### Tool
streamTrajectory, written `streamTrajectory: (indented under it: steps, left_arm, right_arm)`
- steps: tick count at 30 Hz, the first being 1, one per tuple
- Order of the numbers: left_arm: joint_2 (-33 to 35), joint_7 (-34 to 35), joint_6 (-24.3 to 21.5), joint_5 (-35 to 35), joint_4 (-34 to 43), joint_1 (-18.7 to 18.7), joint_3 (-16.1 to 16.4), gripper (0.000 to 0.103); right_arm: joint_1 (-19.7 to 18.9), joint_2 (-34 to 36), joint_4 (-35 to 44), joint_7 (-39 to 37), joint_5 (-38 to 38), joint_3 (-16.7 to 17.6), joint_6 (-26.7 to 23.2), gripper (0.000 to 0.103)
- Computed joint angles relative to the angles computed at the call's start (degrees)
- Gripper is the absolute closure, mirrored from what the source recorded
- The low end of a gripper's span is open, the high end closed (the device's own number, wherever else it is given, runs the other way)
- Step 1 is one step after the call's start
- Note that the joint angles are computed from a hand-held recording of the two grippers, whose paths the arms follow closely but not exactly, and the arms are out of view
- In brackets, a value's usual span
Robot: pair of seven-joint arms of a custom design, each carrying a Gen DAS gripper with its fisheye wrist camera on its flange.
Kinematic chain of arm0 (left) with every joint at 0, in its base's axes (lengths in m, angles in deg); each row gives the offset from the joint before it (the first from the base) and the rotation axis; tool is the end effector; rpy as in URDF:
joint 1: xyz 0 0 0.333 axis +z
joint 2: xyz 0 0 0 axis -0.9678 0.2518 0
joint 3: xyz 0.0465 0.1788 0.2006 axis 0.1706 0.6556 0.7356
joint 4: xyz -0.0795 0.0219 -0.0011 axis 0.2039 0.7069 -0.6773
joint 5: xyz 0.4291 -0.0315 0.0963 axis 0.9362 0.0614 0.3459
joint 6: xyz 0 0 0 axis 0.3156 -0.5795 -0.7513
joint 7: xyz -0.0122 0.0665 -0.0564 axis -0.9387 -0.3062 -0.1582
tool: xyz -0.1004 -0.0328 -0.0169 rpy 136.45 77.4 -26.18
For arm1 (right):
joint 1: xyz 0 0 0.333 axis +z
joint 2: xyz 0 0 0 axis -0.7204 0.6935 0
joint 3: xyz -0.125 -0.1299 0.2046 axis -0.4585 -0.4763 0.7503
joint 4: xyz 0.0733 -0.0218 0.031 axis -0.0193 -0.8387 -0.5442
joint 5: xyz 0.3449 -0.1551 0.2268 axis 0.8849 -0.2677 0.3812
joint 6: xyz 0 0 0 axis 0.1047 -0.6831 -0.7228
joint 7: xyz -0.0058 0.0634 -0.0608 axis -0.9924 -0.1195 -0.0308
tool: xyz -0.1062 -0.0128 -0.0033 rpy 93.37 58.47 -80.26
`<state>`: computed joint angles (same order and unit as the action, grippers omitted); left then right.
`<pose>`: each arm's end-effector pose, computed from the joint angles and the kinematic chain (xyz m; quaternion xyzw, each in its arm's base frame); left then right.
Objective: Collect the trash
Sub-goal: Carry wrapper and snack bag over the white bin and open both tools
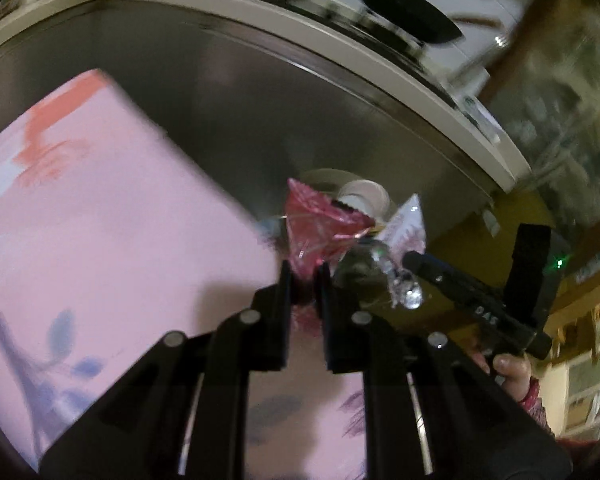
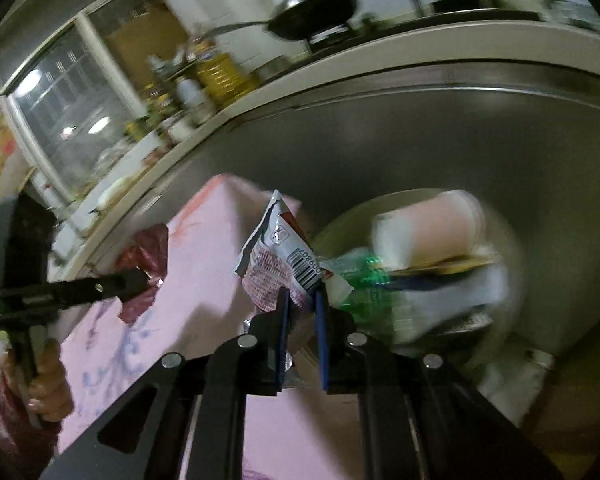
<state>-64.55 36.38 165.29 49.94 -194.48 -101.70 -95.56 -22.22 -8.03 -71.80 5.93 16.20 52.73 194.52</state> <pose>0.4604 -0.2922 0.5156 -0.5496 0.7505 -0.3669 0.0035 0.3970 0.1250 0.4817 -0.6343 0.6212 -0.0923 0.4509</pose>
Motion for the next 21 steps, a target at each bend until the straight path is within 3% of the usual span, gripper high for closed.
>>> streamTrajectory:
  steps: [2, 6, 12, 16, 17, 18, 19, 20, 21]
  left_arm:
    - [5.82, -0.27, -0.97, 1.27, 5.94, -0.38, -1.45, 0.091]
    - [15.22, -1.9, -2.97, 4.02, 15.65, 0.84, -5.1, 0.091]
    - [25.39, -5.86, -5.65, 10.53, 25.58, 2.98, -9.6, 0.091]
    - [29.8, -10.61, -7.34, 17.18, 29.23, 3.3, -11.06, 0.091]
    - [30.59, -13.18, -8.13, 19.89, 29.77, 3.16, -10.98, 0.086]
    - [31.57, -15.67, -9.42, 22.26, 30.71, 3.01, -10.92, 0.077]
    - [31.98, -16.74, -9.99, 23.11, 30.97, 3.2, -11.05, 0.073]
    - [32.25, -18.33, -10.48, 23.91, 31.04, 3.32, -11.09, 0.065]
    - [31.83, -18.42, -10.04, 23.58, 30.34, 3.73, -11.34, 0.06]
  right_arm:
    - [-3.17, -1.22, -1.33, 0.32, -1.63, 0.35, -0.8, 0.093]
    - [-5.31, -0.94, -2.85, 0.07, -2.63, -0.05, -0.06, 0.093]
    - [-5.36, 0.2, -4.42, -0.2, -1.91, -2.25, 2.95, 0.093]
    - [-6.08, 3.17, -3.52, -0.28, -2.57, -1.73, 5.74, 0.093]
    - [-6.06, 3.88, -3.18, -0.49, -2.69, -1.88, 6.2, 0.092]
    - [-7.48, 4.88, -2.67, 0.6, -3.48, -0.11, 6.55, 0.088]
    - [-9.84, 5.97, -2.17, 2.35, -5.0, 2.74, 6.77, 0.077]
    - [-11.71, 6.79, -1.75, 3.67, -6.71, 5.0, 6.83, 0.058]
    - [-13.82, 7.54, -1.45, 4.87, -9.02, 7.61, 6.76, 0.048]
